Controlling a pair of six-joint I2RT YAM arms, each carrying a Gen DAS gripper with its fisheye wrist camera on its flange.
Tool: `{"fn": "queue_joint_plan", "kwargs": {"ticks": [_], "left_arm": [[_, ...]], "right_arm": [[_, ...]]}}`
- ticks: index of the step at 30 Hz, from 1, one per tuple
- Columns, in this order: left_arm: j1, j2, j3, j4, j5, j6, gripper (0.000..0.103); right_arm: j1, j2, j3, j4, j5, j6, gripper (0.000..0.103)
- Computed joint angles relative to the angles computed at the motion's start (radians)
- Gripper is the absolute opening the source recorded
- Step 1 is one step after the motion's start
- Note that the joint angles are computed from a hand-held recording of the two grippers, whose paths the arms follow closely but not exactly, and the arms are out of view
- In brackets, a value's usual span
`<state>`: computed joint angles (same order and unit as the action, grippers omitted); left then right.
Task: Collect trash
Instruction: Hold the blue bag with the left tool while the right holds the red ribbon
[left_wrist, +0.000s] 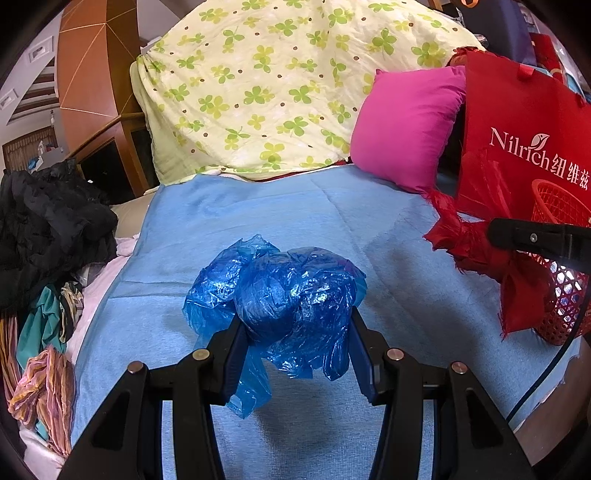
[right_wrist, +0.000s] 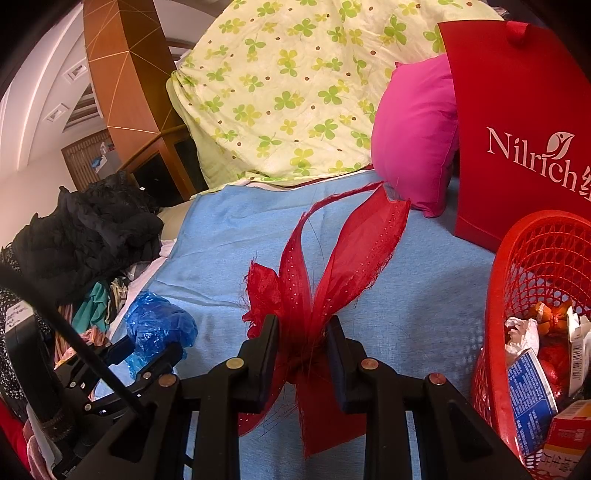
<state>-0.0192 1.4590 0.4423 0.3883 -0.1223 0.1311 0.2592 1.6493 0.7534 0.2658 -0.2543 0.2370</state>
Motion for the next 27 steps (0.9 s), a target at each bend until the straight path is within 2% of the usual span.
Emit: {"fn": "queue_joint_plan", "kwargs": {"ticks": [27], "left_arm": [[-0.019,0.016,0.006,0.004,-0.011,-0.002,0.052]], "right_arm": [[0.001,-0.004,-0.004,-0.001,-0.003,-0.014,0.028]]}}
